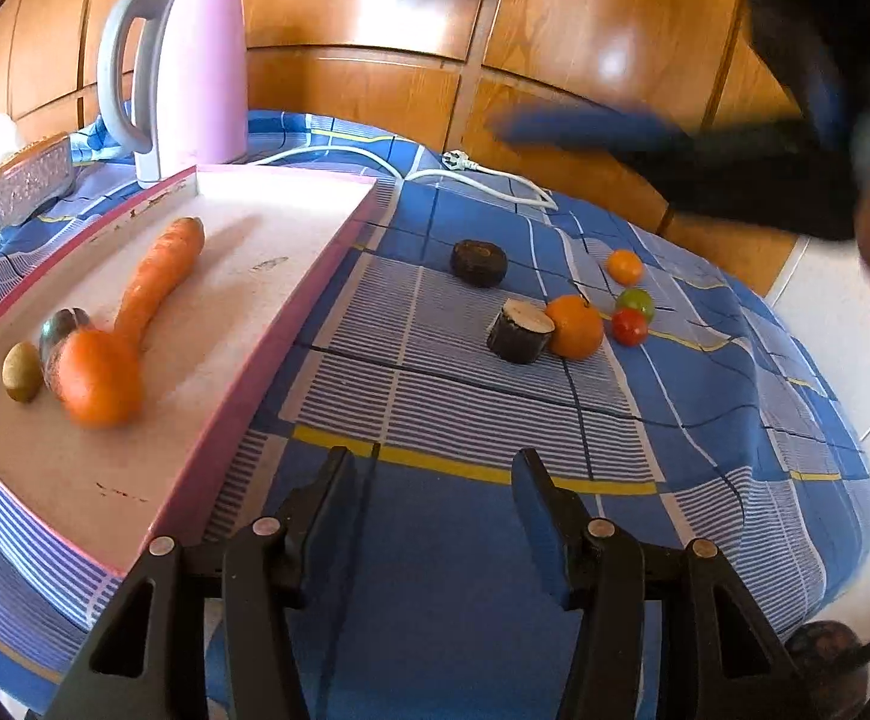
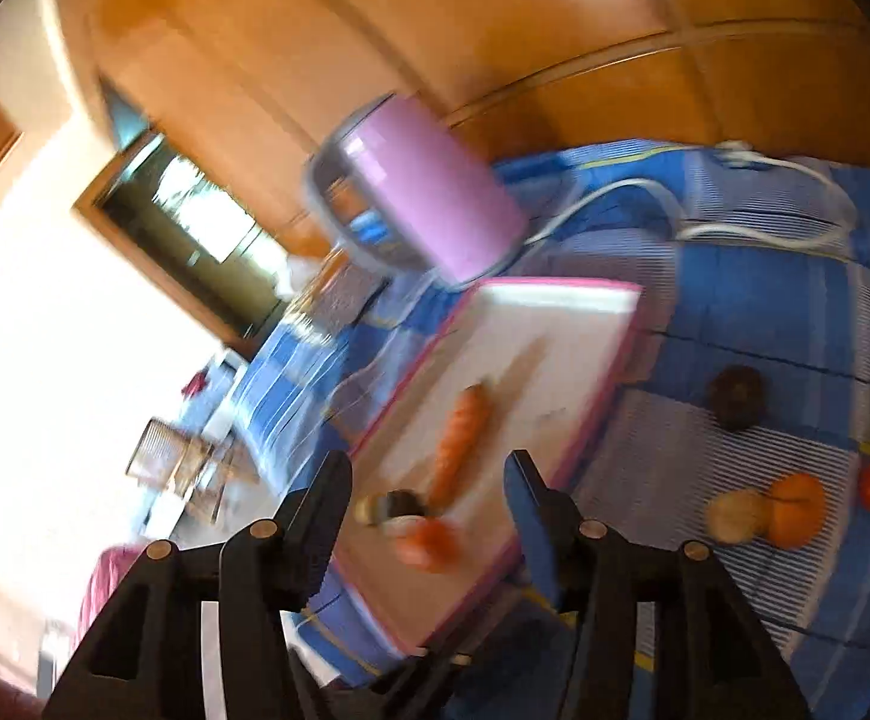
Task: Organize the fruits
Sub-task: 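Place the orange into the tray beside the carrot with the right tool, then grasp the dark cut slice with the left tool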
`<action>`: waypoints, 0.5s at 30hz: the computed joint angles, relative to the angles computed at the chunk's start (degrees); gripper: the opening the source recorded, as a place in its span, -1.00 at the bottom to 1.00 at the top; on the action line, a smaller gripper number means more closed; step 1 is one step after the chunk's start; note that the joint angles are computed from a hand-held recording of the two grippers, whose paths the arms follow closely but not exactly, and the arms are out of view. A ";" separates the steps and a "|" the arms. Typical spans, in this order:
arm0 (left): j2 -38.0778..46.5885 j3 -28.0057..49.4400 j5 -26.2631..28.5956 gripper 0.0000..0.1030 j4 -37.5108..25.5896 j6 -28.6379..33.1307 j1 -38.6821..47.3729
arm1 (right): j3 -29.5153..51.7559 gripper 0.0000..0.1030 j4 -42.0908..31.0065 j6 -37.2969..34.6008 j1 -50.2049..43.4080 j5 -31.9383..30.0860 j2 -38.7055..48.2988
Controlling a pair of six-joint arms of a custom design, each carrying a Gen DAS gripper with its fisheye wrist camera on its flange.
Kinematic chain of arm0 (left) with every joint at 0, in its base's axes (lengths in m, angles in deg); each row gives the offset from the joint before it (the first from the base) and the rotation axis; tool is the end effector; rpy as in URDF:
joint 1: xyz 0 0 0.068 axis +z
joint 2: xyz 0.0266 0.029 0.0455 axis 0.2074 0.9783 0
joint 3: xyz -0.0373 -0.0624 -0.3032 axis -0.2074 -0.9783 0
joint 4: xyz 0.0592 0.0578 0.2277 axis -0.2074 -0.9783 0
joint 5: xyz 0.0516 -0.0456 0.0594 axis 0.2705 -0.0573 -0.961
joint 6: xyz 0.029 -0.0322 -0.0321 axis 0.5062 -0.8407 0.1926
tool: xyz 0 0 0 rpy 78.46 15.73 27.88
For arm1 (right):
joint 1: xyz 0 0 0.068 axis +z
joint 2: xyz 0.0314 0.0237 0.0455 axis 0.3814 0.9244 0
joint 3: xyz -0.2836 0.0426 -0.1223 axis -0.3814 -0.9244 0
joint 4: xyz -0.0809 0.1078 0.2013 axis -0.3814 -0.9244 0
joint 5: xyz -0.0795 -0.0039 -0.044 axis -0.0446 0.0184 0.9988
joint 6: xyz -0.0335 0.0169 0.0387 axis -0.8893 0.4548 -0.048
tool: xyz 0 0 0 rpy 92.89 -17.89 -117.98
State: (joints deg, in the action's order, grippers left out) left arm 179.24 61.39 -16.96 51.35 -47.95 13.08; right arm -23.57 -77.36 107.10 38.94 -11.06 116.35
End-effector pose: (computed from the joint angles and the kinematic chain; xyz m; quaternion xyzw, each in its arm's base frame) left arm 0.2866 -0.0116 0.1889 0.1889 0.8955 -0.1885 0.3562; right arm 0.3247 0.1063 0.2765 0.0798 0.8754 0.3102 0.3621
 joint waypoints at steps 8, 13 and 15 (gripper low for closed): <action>0.47 3.38 -1.29 0.06 -1.82 -0.11 -3.39 | -15.74 0.04 3.00 4.50 -10.32 6.11 -7.24; 3.19 7.83 -2.95 0.06 -3.62 0.03 -6.93 | -18.03 -0.13 3.38 4.64 -13.23 7.88 -6.79; 4.90 9.89 -3.76 0.06 -4.18 0.12 -8.37 | -18.11 -0.14 4.17 3.60 -13.64 8.06 -5.73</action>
